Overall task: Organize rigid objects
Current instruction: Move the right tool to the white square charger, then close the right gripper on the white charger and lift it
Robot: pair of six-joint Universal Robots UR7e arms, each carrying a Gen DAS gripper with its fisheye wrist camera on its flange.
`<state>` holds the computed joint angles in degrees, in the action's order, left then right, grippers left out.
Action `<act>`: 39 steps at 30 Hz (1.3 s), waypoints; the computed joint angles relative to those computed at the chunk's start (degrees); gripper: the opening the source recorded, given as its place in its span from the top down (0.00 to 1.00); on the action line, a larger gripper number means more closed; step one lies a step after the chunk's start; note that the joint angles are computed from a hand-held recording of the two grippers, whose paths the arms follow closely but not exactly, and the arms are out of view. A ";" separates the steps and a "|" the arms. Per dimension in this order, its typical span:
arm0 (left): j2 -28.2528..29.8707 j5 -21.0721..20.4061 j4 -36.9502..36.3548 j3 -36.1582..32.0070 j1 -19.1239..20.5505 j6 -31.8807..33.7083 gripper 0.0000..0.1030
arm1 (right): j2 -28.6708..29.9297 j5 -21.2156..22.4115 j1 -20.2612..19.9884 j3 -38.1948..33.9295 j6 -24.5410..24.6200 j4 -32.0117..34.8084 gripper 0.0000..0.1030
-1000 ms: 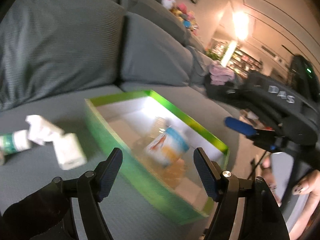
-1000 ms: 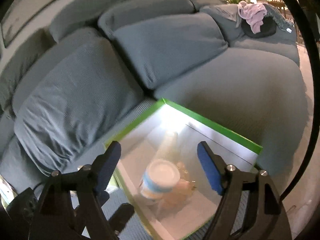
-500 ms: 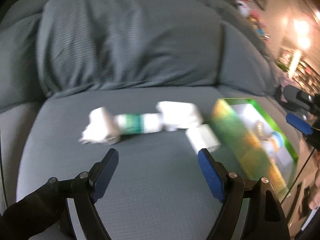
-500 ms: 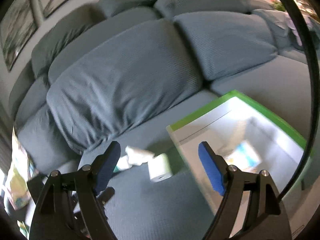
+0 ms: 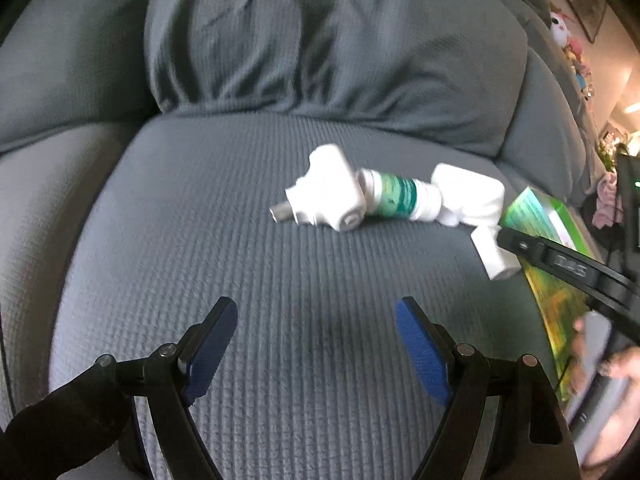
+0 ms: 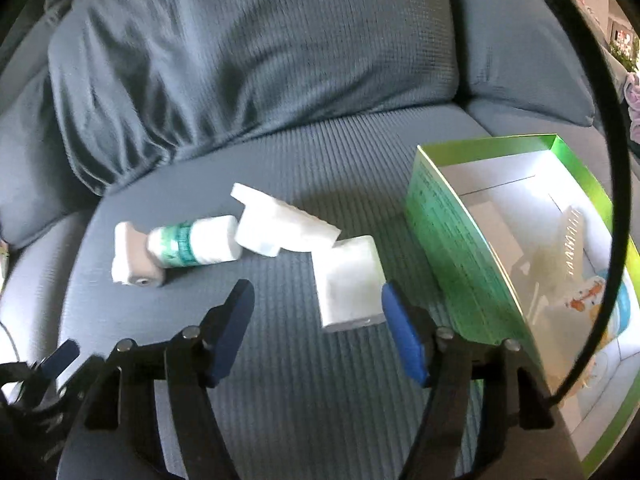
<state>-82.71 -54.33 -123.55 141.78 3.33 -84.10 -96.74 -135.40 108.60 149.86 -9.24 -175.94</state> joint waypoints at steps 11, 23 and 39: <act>-0.55 -1.09 -3.56 0.43 0.43 0.57 0.20 | 4.55 2.51 -6.85 0.70 -6.77 -6.46 0.54; -1.09 -0.67 -4.37 0.56 -0.46 -0.84 0.20 | -6.20 13.43 -3.30 2.40 -6.67 18.65 0.55; 8.54 -8.68 -24.27 0.47 3.18 9.32 0.21 | -15.74 30.22 -13.61 0.86 -0.16 29.04 0.49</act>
